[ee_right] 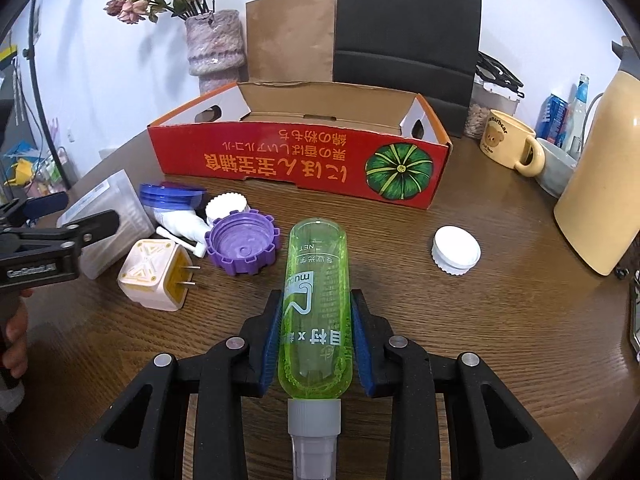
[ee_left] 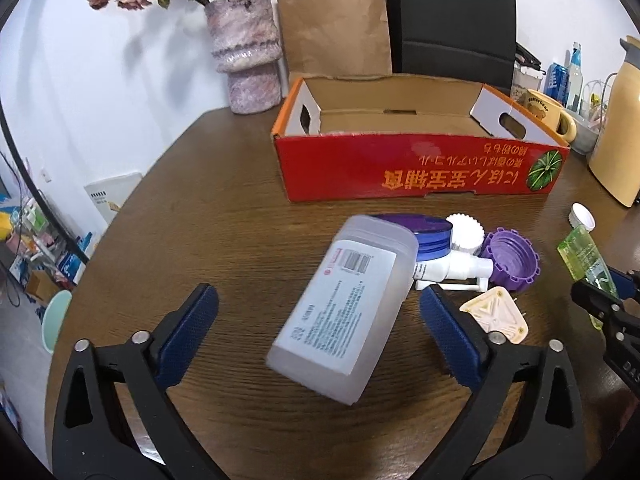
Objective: Organize rigid objects
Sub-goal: 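Grasp the green spray bottle with the right gripper while the left gripper grasps the white container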
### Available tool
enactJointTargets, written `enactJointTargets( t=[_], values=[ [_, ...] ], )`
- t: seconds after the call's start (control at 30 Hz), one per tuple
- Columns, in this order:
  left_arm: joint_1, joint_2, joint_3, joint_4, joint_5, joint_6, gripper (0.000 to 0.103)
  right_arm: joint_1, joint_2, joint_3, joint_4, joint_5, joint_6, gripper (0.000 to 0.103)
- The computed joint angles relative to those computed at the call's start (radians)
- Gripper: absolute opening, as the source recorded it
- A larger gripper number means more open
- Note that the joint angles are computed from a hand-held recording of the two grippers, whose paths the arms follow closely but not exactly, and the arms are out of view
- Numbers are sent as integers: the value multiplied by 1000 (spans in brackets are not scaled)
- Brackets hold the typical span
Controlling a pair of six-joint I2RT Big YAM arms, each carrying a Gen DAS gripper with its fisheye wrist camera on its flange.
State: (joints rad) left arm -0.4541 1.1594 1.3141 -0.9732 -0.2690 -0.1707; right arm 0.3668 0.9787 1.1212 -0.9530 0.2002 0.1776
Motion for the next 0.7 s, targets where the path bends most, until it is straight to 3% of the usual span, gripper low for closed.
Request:
enactJointTargets(
  t=[0.07,0.2,0.3,0.47,0.5,0.7],
  values=[
    [7,4,-5,-1,20,-8,97,1,-2,-2,3,2,0,35],
    [8,3,-16,9,39,-13,82,5,-4,-5,8,9,-4,35],
    [4,6,-19,8,48,-8,78,7,-6,-7,10,14,-3,35],
    [15,-1,-33,29,110,-21,52,13,-8,-8,11,23,-4,35],
    [16,-1,-34,30,118,-26,38,13,-8,-9,12,24,-5,35],
    [18,-15,-46,35,128,-48,38,20,-15,-13,18,37,-4,35]
  ],
)
